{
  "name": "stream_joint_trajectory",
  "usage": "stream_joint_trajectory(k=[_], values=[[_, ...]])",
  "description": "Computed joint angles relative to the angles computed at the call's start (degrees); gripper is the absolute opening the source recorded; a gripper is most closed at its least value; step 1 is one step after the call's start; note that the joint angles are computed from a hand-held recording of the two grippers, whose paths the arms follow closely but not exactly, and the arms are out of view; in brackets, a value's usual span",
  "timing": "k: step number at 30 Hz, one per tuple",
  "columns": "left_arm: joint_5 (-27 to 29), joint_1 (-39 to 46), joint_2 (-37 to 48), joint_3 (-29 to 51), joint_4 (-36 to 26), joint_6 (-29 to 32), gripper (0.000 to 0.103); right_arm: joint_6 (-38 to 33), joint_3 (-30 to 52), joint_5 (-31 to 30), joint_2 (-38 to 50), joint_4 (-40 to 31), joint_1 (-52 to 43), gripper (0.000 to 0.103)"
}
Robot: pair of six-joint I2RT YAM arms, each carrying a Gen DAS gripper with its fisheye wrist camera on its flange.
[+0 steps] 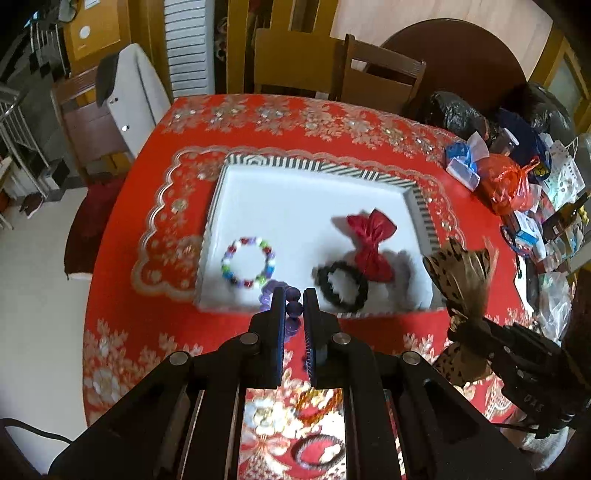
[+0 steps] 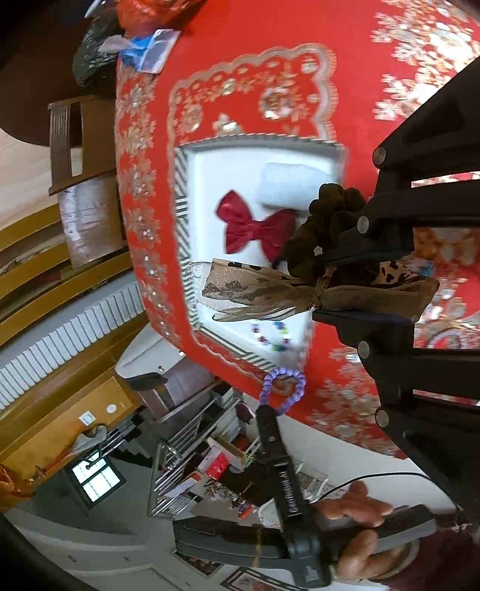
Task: Organize jewelry
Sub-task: 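Grasp the lavender bead bracelet with the left tool while the right tool carries the scrunchie to the tray, then lower the lavender bracelet and leopard scrunchie into the tray and open both tools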
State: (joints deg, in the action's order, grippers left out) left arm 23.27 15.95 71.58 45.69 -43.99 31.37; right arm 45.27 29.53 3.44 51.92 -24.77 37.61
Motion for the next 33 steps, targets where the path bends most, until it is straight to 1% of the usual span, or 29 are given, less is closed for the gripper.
stream_joint_trajectory(k=[4, 10, 13, 17, 22, 27, 30, 33], values=[[-2.03, -4.89, 3.55, 2.31, 3.38, -4.27, 0.008, -4.03, 2.97, -3.98, 6.81, 4.32, -5.61, 0.021], [-5.5, -10.25, 12.39, 6.65, 9.37, -8.74, 0.008, -6.81, 8.4, -7.59, 19.79, 10.96, -9.58, 0.021], [-7.22, -11.88, 17.43, 9.49, 11.24, -9.69, 0.008, -7.42, 11.68, -8.94, 26.84, 14.08, -11.46, 0.021], [-8.82, -13.31, 25.18, 14.74, 13.09, -10.15, 0.008, -8.01, 16.67, -10.47, 35.12, 16.08, -13.94, 0.021], [-10.67, -13.75, 34.28, 21.19, 15.01, -10.28, 0.008, -9.54, 23.57, -11.34, 44.51, 16.01, -15.99, 0.021], [-13.38, -11.48, 44.73, 29.94, 14.62, -12.0, 0.008, -11.51, 31.85, -12.27, 54.66, 13.99, -17.86, 0.021], [-14.02, -10.01, 48.39, 33.07, 13.54, -12.21, 0.008, -11.74, 36.76, -13.85, 60.43, 13.29, -18.42, 0.021], [-13.46, -9.15, 49.76, 33.6, 12.99, -11.26, 0.008, -12.12, 41.18, -15.36, 65.3, 12.66, -18.14, 0.021]])
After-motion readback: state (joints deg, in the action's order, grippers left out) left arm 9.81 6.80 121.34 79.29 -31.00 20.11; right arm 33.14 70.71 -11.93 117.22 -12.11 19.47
